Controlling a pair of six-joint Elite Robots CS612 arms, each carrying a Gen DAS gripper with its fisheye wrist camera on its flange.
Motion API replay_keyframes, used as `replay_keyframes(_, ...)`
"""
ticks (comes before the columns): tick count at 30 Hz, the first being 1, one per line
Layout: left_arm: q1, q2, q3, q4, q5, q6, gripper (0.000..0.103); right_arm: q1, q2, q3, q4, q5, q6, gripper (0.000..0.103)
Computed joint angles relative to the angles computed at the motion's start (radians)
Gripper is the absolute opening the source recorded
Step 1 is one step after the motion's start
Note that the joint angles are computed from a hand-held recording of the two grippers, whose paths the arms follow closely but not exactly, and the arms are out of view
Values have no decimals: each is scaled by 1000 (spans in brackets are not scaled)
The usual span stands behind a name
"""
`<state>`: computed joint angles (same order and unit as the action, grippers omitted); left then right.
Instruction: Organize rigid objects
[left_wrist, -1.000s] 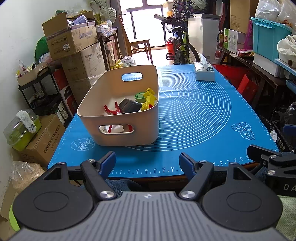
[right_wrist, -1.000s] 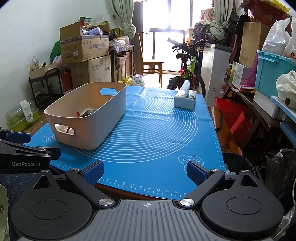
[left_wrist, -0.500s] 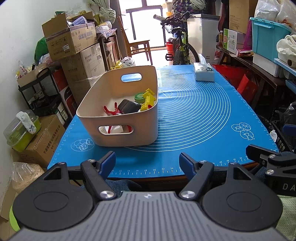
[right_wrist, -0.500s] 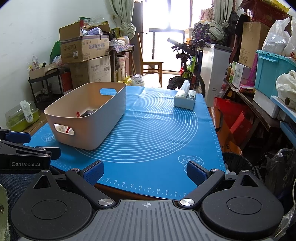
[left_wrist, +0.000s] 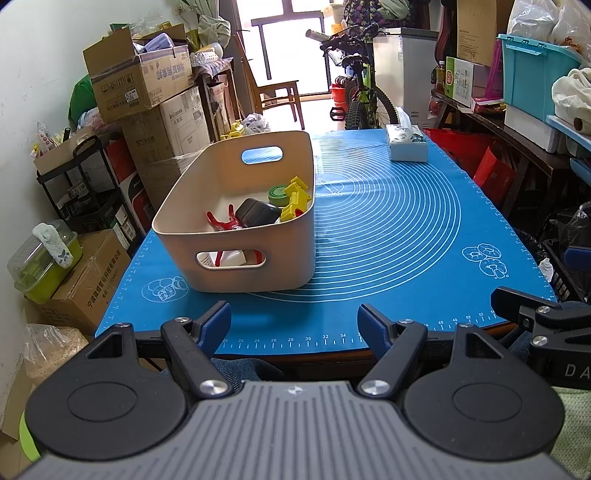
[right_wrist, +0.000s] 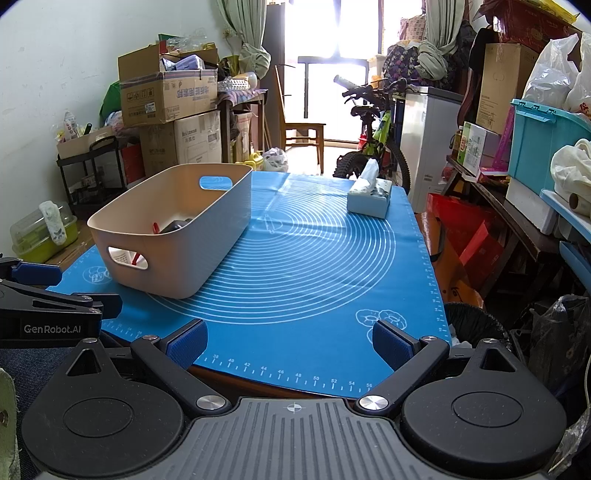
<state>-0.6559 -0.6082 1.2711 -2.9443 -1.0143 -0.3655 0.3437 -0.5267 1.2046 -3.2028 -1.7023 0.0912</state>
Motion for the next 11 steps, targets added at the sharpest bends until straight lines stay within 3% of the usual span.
replay_keyframes(11,1,-1,0,-4,0,3,76,0,0,0,-1,1,-1,96)
